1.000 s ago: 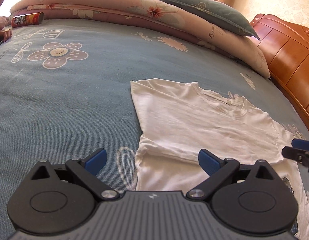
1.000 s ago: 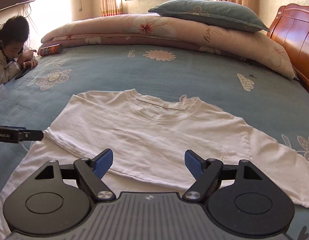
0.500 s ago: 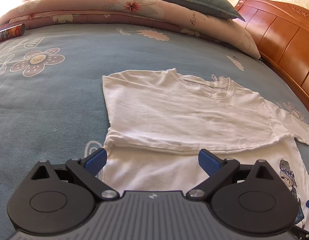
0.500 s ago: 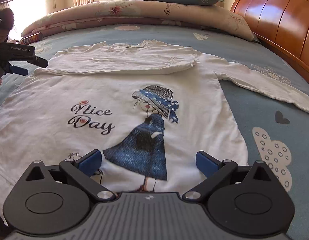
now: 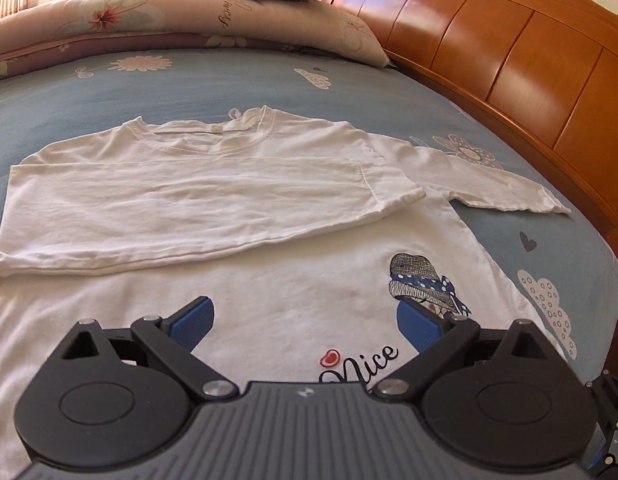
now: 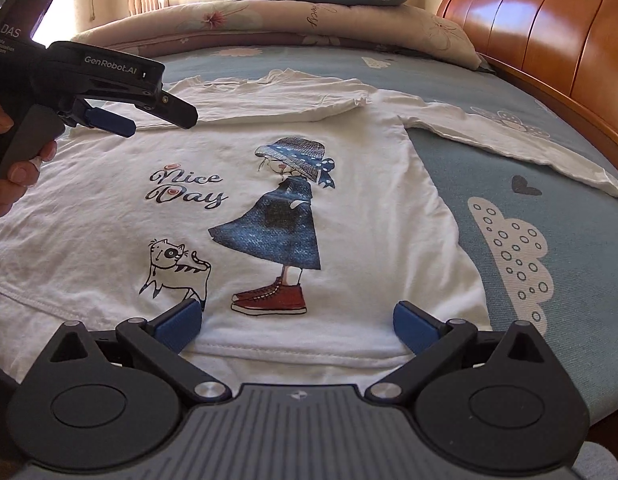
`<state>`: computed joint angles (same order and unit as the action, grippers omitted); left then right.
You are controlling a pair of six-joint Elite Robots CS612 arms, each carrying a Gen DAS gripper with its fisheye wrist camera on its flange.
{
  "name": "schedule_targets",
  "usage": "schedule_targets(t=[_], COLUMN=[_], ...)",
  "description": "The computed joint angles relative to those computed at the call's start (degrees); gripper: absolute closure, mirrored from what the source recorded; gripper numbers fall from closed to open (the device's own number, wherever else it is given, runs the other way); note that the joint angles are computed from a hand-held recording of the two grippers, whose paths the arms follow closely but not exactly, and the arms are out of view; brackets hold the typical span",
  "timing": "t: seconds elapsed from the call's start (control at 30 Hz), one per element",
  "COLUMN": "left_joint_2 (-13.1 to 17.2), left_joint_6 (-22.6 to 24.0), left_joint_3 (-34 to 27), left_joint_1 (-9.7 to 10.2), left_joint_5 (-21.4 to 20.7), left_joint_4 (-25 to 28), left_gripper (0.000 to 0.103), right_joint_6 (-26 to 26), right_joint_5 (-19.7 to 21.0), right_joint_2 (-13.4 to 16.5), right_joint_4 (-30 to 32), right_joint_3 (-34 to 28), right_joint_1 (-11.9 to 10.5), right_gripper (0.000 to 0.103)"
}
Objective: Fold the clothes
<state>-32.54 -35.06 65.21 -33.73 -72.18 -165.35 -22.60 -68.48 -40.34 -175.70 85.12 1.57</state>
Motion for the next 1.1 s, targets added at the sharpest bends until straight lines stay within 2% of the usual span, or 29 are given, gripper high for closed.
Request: schedule_targets(t=[0.07, 0.2, 0.3, 0.47, 0.57, 0.6, 0.77, 0.87, 1.0, 1.1], left_joint_2=[0.53, 1.16, 1.39, 1.47, 1.45, 1.45, 1.01, 0.36, -0.42, -0.54], left_joint_6=[-0.11, 3.34, 6.85, 7.51, 7.92, 8.23, 7.94, 6.77, 9.22, 10.85], left_joint_3=[-0.83, -0.92, -0.99, -0.7, -0.77, -0.8, -1.24, -1.16, 0.03, 0.04], left_joint_1=[0.02, -0.74, -1.44, -1.53, -1.47, -1.5, -1.34, -1.6, -1.92, -2.17], left_joint_5=[-0.82, 1.72, 4.22, 4.73, 4.49, 4.5, 3.46, 4.06, 3.51, 3.26], left_joint_4=[2.32, 2.6, 3.27, 2.34, 2.58, 2.76, 5.7, 7.82, 5.0, 3.74], left_gripper=[0.005, 0.002, 0.001, 0.001, 0.001, 0.001, 0.001, 0.001, 0.001, 0.001], right_joint_6=[-0.4, 2.97, 5.92, 10.36, 12.95, 13.22, 12.66, 12.29, 16.06, 18.55], right_joint_5=[-0.7, -0.79, -0.21, 1.06, 0.93, 1.15, 1.65, 1.61, 1.26, 1.54], right_joint_2=[-1.02, -1.63, -0.2, 2.82, 3.51, 3.61, 2.66, 1.89, 0.91, 0.32], right_joint_4=[0.91, -0.17, -3.95, 0.0, 2.72, 1.38, -0.66, 0.74, 2.13, 0.34], right_joint_3=[1.17, 1.68, -0.54, -6.72, -7.66, -7.15, -4.35, -3.67, -3.26, -2.36], right_joint_1=[-0.22, -0.79, -0.84, -0.38, -0.46, -0.62, -1.5, -1.75, -1.87, -2.12], right_gripper=[0.0, 0.0, 0.0, 0.0, 0.0, 0.0, 0.0, 0.0, 0.0, 0.0])
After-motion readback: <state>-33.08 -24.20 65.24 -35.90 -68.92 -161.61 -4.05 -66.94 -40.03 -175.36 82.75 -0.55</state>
